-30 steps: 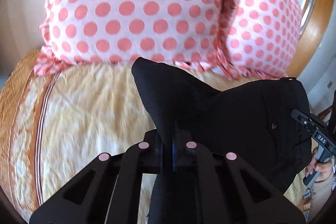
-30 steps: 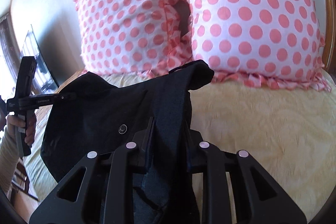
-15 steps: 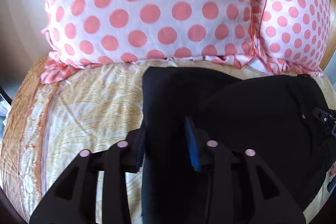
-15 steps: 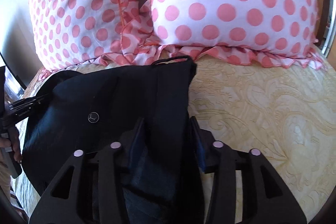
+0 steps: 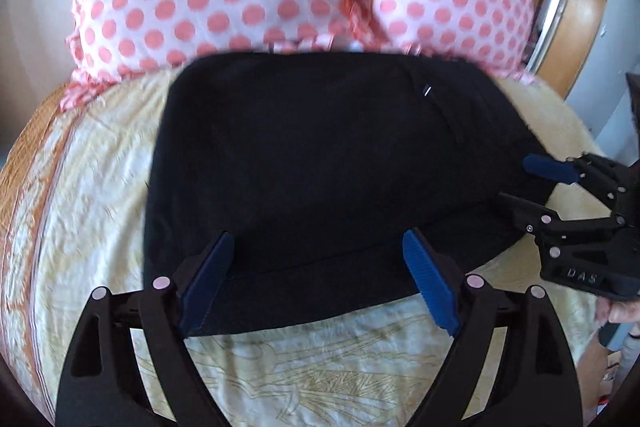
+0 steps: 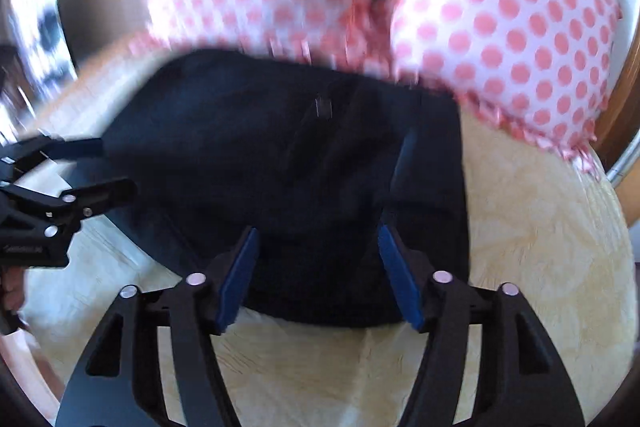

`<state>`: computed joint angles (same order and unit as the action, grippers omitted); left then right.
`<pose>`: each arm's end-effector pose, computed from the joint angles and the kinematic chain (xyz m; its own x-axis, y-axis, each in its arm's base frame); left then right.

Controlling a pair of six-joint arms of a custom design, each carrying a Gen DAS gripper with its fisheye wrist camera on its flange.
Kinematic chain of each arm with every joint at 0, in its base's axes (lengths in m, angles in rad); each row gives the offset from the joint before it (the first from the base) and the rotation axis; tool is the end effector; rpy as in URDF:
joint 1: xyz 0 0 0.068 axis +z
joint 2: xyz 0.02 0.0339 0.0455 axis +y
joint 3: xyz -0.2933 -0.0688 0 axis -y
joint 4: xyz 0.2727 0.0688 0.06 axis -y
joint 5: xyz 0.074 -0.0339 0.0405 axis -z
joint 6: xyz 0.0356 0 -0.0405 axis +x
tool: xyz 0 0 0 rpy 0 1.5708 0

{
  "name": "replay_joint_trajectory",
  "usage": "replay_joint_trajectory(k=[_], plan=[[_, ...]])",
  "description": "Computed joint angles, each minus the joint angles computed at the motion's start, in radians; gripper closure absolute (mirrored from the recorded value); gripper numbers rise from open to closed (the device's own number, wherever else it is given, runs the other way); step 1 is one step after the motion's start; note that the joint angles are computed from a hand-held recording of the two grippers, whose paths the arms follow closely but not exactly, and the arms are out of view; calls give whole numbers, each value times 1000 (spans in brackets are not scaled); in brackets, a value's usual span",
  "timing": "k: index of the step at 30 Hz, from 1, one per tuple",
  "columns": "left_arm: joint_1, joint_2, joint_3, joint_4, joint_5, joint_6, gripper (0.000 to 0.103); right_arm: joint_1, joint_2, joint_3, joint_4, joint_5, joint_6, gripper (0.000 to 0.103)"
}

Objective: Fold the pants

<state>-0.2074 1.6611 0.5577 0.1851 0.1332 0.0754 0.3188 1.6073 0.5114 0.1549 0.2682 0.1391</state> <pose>0.2821 -0.0642 0.1024 -0.7540 0.2350 -0.6134 0.3408 0.9383 -0.0595 0.2618 0.0765 0.1040 -0.7814 -0.1171 -0.6130 -0.0461 0.9904 -0.1304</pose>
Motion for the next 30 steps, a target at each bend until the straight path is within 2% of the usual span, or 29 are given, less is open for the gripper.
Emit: replay_joint_trajectory(k=[3,6,7,8,10,13,15,19,22,30], plan=[[-25,46,-5,64,-66,-52,2,17,-3,-2,-2,32,45,33],[-7,33,-17,74,-54,-75,2,9,-69,-64,52,26,106,31],[2,-11,-54,81,-52,-87,2,19,-112,-103,68,42,137,27],[16,-50,-84,87,-43,-82,2,45,-175,-156,91,72,182,13],[45,-149,-177,112,-33,-69,2,106,-280,-241,111,135,255,4],[97,-255,-296,126,-15,-49,2,213,-342,-327,116,185,365,3],[127,-280,-353,143,-11,-38,2,273,-294,-344,121,219,433,3],[151,-310,-429,176,-23,-9,2,309,-222,-354,153,212,503,3],[126,-324,-447,185,-61,4,2,333,-189,-341,141,248,534,3],[98,-324,-461,198,-105,-28,2,325,-156,-314,105,261,559,3]])
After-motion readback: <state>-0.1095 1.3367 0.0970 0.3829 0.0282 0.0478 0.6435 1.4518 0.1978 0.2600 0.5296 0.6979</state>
